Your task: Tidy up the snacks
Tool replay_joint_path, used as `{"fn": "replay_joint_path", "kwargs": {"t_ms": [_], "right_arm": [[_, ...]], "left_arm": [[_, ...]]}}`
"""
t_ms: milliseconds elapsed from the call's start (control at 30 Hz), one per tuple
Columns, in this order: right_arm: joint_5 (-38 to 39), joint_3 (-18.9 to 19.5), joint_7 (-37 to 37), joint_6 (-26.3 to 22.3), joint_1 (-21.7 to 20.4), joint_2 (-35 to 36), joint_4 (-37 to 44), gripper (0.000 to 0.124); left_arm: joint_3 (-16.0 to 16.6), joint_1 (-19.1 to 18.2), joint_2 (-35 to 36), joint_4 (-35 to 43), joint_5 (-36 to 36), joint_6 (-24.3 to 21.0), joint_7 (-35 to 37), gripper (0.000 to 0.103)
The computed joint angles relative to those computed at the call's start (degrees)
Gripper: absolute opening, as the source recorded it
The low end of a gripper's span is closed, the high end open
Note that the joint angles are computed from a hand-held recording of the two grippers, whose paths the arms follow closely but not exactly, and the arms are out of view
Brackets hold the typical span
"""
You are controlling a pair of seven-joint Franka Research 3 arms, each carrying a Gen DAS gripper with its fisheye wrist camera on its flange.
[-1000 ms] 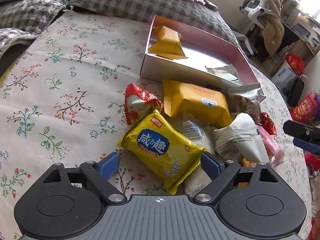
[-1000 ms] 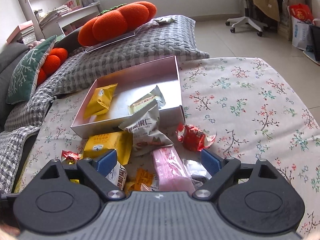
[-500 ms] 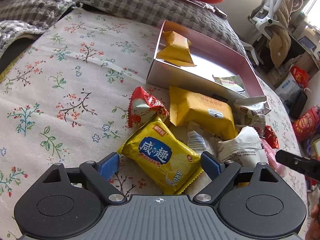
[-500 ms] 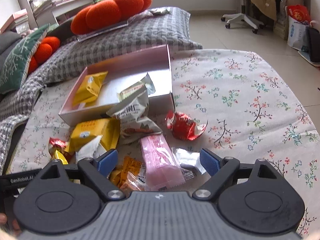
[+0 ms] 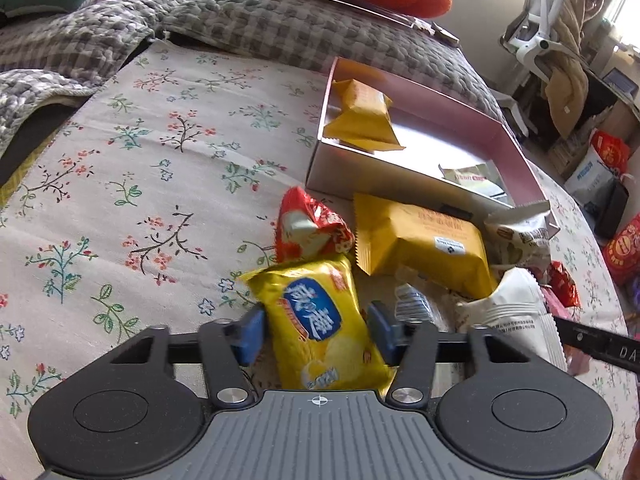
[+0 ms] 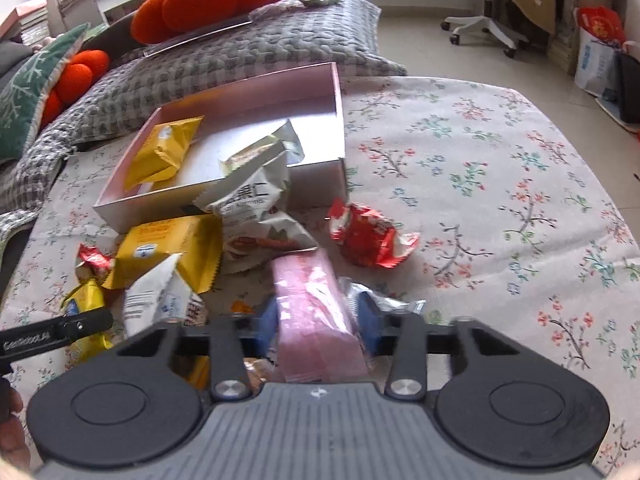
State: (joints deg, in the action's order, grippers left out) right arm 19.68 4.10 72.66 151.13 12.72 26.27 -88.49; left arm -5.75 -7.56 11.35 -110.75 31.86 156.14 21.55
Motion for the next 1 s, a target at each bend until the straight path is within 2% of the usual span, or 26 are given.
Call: {"fn": "replay_joint_path", "kwargs": {"t_ms": [200, 533, 767, 1000], "right_arm": [[1.7, 0.89, -1.75, -0.79, -0.7, -0.85, -0.82, 0.03], [14.1, 3.57, -4.66, -3.04, -4.6, -3.06, -2.64, 0.029], [23.79, 4.3, -7.53, -4.94, -6.56, -4.5, -3.5, 0.029], [26.18, 3.44, -7.58, -4.79, -6.15, -4.79, -3.82, 0.029]], "left_arm": [[0.14, -0.66, 0.09, 0.4, 2.35, -1.27, -0.03, 0.042], [-0.36, -0.51, -2.46, -2.33, 3.74, -1.45, -0.44, 0.04], [-1.08, -0.32, -3.38, -3.24, 3.7, 0.65, 1.29, 0.039], [-0.85, -0.35, -3.79, -3.19, 5.96, 2.44, 0.28, 0.039]]}}
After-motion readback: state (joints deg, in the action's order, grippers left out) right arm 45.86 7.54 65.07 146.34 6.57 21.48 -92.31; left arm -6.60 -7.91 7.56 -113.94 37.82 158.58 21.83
